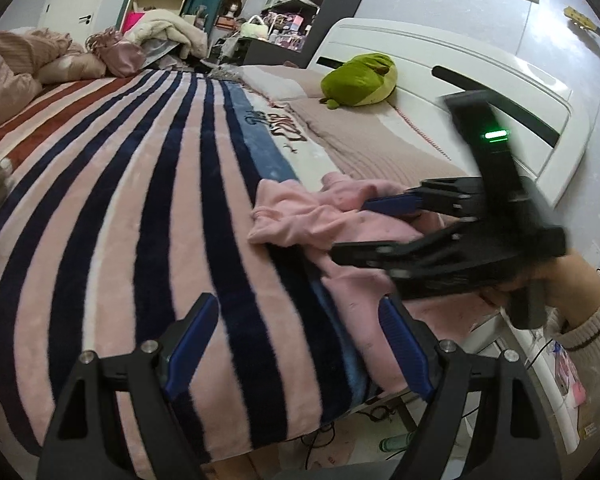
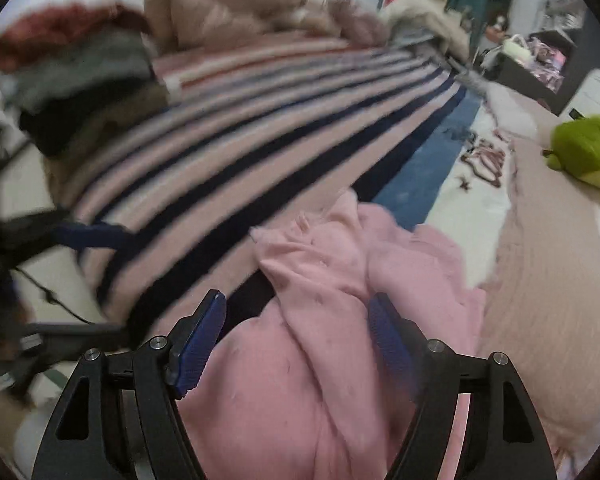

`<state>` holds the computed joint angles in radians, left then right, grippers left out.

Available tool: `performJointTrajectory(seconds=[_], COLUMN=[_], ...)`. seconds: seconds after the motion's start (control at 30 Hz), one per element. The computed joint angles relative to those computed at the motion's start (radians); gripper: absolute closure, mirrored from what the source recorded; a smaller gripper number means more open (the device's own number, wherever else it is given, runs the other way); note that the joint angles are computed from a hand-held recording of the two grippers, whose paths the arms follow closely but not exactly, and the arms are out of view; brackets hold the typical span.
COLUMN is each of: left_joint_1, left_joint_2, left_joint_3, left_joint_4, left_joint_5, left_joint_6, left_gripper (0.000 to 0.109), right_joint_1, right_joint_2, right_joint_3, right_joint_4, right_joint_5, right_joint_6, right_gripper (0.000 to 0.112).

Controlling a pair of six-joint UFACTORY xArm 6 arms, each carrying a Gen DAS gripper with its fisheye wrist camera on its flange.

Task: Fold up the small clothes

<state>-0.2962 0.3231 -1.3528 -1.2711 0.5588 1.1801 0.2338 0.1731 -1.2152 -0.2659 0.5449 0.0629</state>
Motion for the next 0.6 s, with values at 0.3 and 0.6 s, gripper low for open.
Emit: performJointTrajectory(seconds=[0.3, 0.6], left_joint_1=[0.009, -0.048], left_joint_2=[0.035, 0.056], left_joint_3=[-0.035, -0.072], left_joint_4=[0.027, 0.058], left_joint_5=[0.03, 0.098], left_joint_6=[-0.033, -0.056], left_gripper=[0.029, 0.029], right_joint_1=[-0.138, -0.304], right_joint_2=[-0.107, -0.225], right_joint_3=[0.123, 0.296], right_joint_4=[-0.191, -0.068], right_joint_5=[-0.172, -0.187], right_joint_6=[0.357, 0.366], right_gripper=[0.103, 0.103])
